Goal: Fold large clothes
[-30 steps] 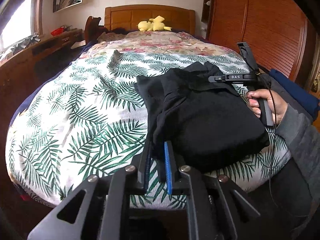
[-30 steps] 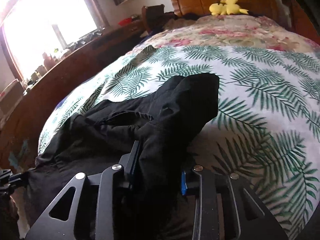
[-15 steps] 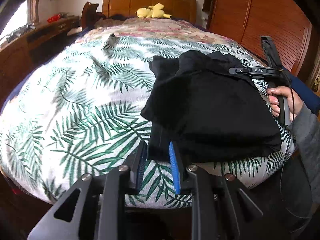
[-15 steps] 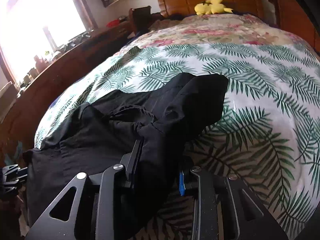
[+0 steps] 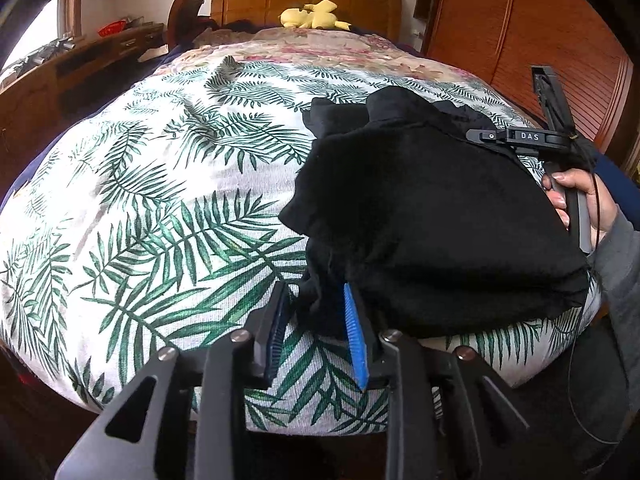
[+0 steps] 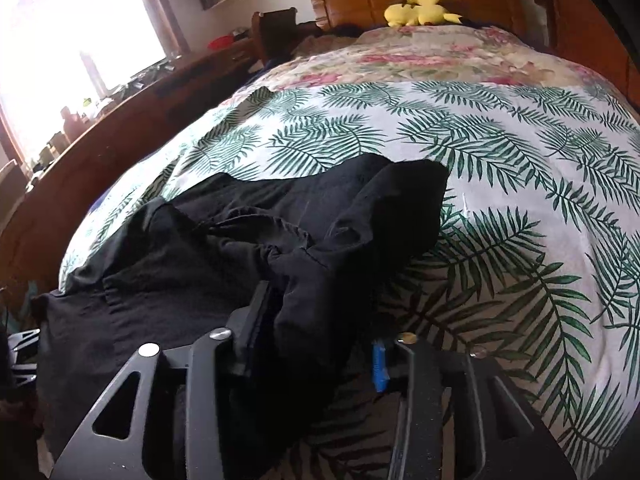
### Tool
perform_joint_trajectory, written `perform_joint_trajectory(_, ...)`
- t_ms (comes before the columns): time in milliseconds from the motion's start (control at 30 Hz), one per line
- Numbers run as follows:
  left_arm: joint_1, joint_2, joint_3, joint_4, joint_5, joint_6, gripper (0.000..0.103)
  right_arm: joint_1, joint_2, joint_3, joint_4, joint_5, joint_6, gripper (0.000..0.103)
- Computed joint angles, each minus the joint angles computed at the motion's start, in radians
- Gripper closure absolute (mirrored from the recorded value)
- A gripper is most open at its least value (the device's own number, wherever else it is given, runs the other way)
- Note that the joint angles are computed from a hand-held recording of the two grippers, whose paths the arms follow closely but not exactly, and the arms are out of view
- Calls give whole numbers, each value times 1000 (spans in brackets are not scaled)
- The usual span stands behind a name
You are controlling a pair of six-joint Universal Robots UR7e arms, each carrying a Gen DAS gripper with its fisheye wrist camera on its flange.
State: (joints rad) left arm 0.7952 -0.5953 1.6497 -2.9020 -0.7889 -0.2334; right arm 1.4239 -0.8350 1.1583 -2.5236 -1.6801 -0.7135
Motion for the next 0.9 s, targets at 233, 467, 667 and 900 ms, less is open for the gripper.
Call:
perform_joint_trajectory(233, -3, -1, -5, 17, -20, -7, 77, -4, 36, -57, 46, 10, 48, 47)
perform_joint_trajectory(467, 4, 6, -7, -1, -32, -7, 77, -8, 44, -72, 67, 24, 67, 45)
perform_joint_trajectory(667, -5, 13, -1, -54, -20, 35, 96, -13, 34, -58, 57, 55, 67, 57)
perform_joint_trajectory(900, -26, -14, 43, -221, 15, 100, 101, 12, -31, 65, -112, 135, -13, 78)
